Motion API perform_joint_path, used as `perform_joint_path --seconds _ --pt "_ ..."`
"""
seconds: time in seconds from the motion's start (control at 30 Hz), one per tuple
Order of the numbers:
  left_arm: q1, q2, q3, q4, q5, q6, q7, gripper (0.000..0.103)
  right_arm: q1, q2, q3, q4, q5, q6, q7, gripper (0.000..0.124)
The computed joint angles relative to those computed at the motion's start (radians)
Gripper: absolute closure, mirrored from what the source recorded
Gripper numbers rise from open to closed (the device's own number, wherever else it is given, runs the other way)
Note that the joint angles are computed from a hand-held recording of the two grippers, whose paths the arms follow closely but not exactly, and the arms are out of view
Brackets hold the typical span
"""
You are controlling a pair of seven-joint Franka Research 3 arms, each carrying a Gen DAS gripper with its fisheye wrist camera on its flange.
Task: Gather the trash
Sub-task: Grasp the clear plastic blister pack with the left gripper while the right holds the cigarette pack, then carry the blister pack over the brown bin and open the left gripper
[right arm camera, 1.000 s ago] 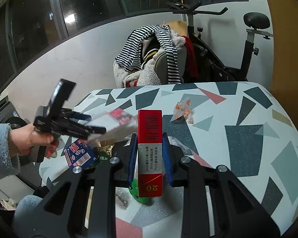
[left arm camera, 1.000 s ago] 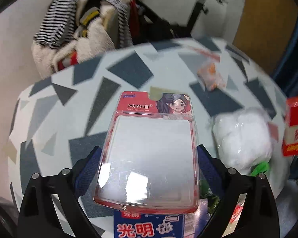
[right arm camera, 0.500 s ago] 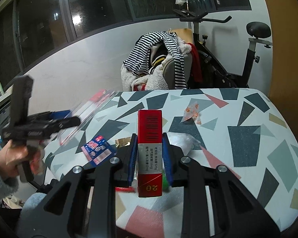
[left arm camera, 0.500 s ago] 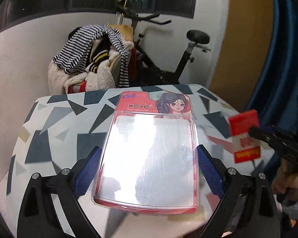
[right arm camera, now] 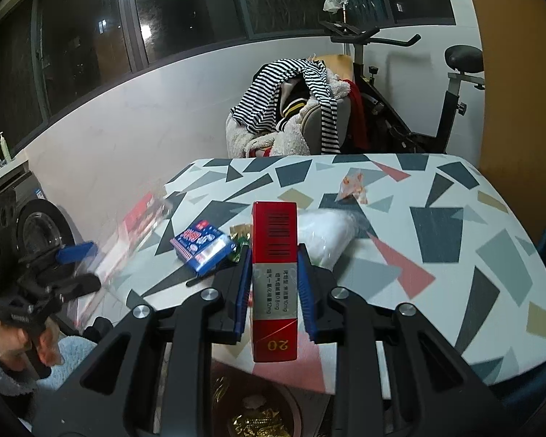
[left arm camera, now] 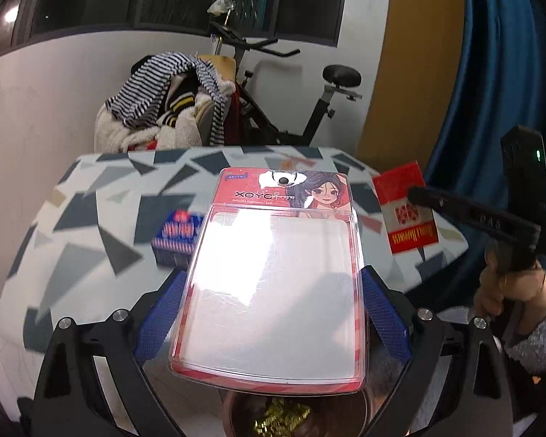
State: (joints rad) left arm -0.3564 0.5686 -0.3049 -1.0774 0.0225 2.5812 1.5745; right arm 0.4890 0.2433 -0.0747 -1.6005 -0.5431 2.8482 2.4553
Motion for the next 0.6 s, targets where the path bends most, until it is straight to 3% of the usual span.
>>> perform_joint_path --seconds 0.13,0.3,0.4,0.6 --pt "0.025 -0.102 -0.015 -0.201 -0.009 0.061 0.016 0.011 0.014 -0.029 0.0 -0.058 -0.032 0.011 0.047 0.097" --pt "0.046 -0.163 -0.035 -0.332 -0.044 0.093 0.007 0.011 0.008 -0.05 0.017 -0.099 -0.047 0.014 0.077 0.097" --pt "0.047 -0.178 -0.037 -0.374 -0.041 0.104 0.018 0.011 0.002 -0.057 0.025 -0.109 -0.06 0.013 0.086 0.097" --pt "0.036 -0.155 -0.037 -0.368 -0.037 0.053 0.022 0.011 -0.009 -0.055 0.038 -0.121 -0.05 0.018 0.085 0.097"
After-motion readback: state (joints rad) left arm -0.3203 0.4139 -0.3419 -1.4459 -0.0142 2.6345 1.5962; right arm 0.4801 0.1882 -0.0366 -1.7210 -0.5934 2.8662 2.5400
